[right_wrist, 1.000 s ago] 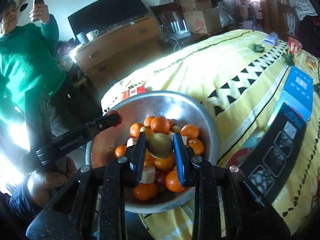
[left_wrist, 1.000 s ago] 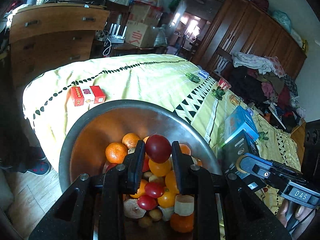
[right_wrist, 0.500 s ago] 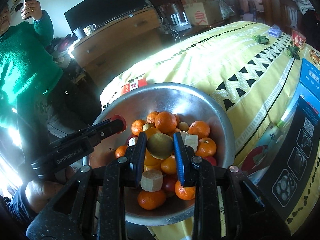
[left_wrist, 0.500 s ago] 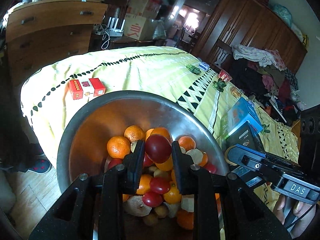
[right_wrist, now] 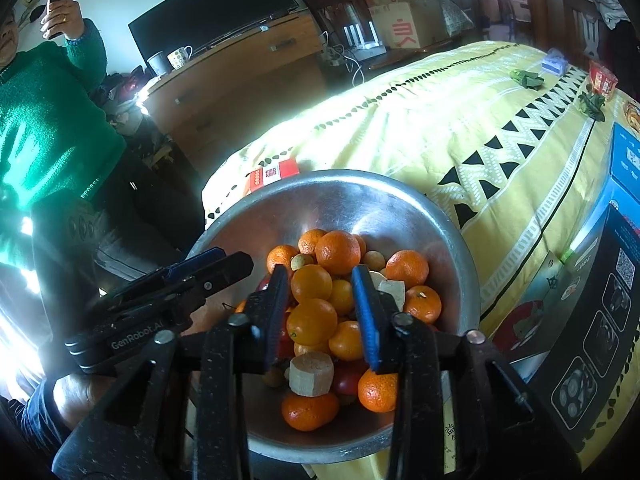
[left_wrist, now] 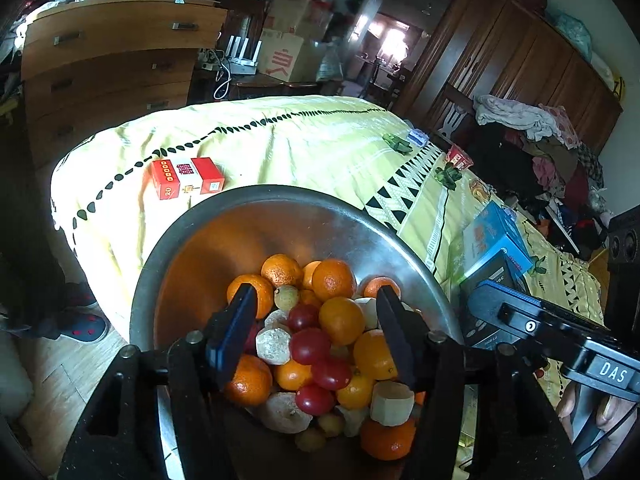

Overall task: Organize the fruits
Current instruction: 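Move both open grippers from the steel bowl back to the fruit pile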

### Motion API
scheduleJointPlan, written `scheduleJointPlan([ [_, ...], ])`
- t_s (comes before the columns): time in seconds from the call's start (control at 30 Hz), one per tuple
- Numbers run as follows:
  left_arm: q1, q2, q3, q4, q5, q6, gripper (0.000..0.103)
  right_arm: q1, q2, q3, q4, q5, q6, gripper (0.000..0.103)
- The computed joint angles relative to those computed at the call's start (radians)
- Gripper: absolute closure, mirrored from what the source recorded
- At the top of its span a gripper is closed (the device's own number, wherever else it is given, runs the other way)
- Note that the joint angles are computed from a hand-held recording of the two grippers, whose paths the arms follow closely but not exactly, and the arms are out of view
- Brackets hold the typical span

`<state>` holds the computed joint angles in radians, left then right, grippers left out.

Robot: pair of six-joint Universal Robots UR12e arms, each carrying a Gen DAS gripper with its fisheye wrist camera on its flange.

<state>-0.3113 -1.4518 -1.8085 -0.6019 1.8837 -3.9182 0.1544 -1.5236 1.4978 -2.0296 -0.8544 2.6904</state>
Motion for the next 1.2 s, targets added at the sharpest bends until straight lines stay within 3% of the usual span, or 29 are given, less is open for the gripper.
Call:
scheduleJointPlan([
  [0.23, -0.009, 0.007, 0.008, 0.008, 0.028, -0.006, 0.04, -0.033, -0.045, 0.034, -0.091, 0.065, 0.023, 0.047],
  [0.4, -0.033, -0.001, 0.032, 0.04, 0.06, 0.029, 0.039, -0.085, -0.103, 0.095, -0.205, 0.103, 0.053, 0.037],
  [0.6, -0.079, -0.039, 0.093, 0.093, 0.069, 0.107, 0.039, -0.186, -0.173, 0.202, -0.412, 0.121, 0.156, 0.028],
  [0.67, -0.099, -0.059, 0.119, 0.114, 0.065, 0.134, 0.039, -0.216, -0.191, 0.235, -0.474, 0.1, 0.198, 0.017],
  [0.73, -0.123, -0.084, 0.15, 0.14, 0.057, 0.164, 0.03, -0.246, -0.21, 0.27, -0.527, 0.063, 0.23, 0.014],
  [0.8, -0.153, -0.119, 0.186, 0.173, 0.047, 0.194, 0.027, -0.283, -0.228, 0.289, -0.479, 0.031, 0.222, 0.014],
  [1.0, -0.232, -0.254, 0.33, 0.18, -0.12, 0.316, 0.027, -0.416, -0.27, 0.344, -0.338, -0.111, 0.172, 0.016],
  [1.1, -0.26, -0.326, 0.405, 0.135, -0.204, 0.353, 0.027, -0.485, -0.265, 0.352, -0.277, -0.164, 0.165, 0.031],
  [1.17, -0.275, -0.373, 0.452, 0.097, -0.249, 0.363, 0.027, -0.513, -0.244, 0.345, -0.243, -0.194, 0.154, 0.049],
  [1.2, -0.28, -0.391, 0.471, 0.08, -0.262, 0.364, 0.027, -0.524, -0.235, 0.342, -0.229, -0.202, 0.149, 0.053],
])
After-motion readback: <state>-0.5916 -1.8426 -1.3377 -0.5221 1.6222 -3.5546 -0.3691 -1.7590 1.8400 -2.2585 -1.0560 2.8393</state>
